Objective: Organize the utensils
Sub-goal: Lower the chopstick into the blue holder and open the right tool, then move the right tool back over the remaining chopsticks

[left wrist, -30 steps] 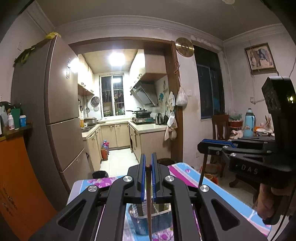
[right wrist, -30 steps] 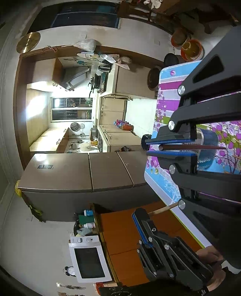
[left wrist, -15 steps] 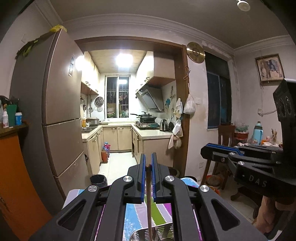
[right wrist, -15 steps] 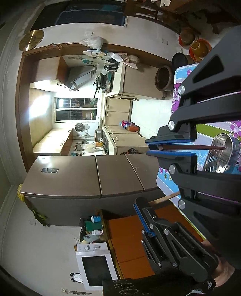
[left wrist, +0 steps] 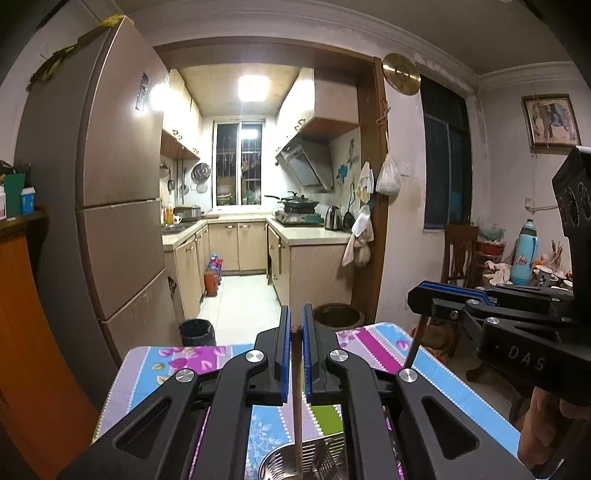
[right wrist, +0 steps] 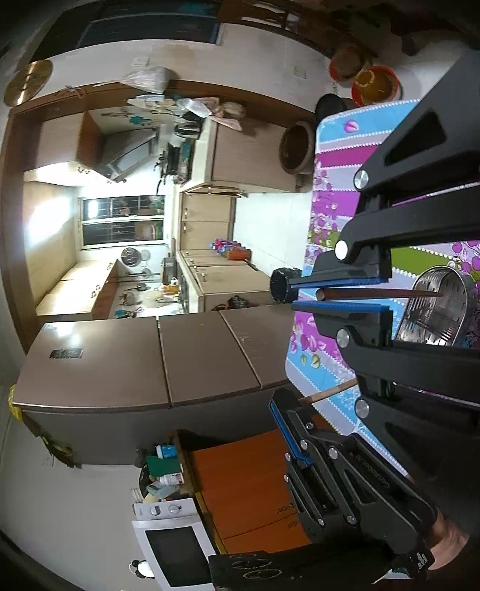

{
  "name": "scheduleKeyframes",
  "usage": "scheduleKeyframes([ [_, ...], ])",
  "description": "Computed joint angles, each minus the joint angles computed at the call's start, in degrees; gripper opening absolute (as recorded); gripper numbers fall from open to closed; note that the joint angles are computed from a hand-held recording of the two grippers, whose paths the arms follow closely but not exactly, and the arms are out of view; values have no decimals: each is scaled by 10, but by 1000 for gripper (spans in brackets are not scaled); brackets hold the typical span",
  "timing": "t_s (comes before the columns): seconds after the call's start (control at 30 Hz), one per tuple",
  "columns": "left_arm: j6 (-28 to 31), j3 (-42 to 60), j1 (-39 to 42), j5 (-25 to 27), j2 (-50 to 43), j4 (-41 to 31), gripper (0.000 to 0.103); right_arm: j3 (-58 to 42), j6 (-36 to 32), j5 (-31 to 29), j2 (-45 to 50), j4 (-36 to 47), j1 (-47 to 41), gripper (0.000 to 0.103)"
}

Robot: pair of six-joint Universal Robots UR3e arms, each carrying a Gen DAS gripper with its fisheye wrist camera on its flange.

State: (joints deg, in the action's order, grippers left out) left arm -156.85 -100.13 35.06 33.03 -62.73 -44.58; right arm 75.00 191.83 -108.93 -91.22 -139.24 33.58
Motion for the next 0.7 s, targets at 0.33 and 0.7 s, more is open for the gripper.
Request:
scheduleKeyframes([
  [0.33, 2, -27, -22, 44, -18, 26, 10, 41, 15, 12, -17, -14, -22, 9],
  [0.7, 3, -29, 91, -16, 31, -44, 47, 125, 34, 7, -115, -26, -49, 42],
])
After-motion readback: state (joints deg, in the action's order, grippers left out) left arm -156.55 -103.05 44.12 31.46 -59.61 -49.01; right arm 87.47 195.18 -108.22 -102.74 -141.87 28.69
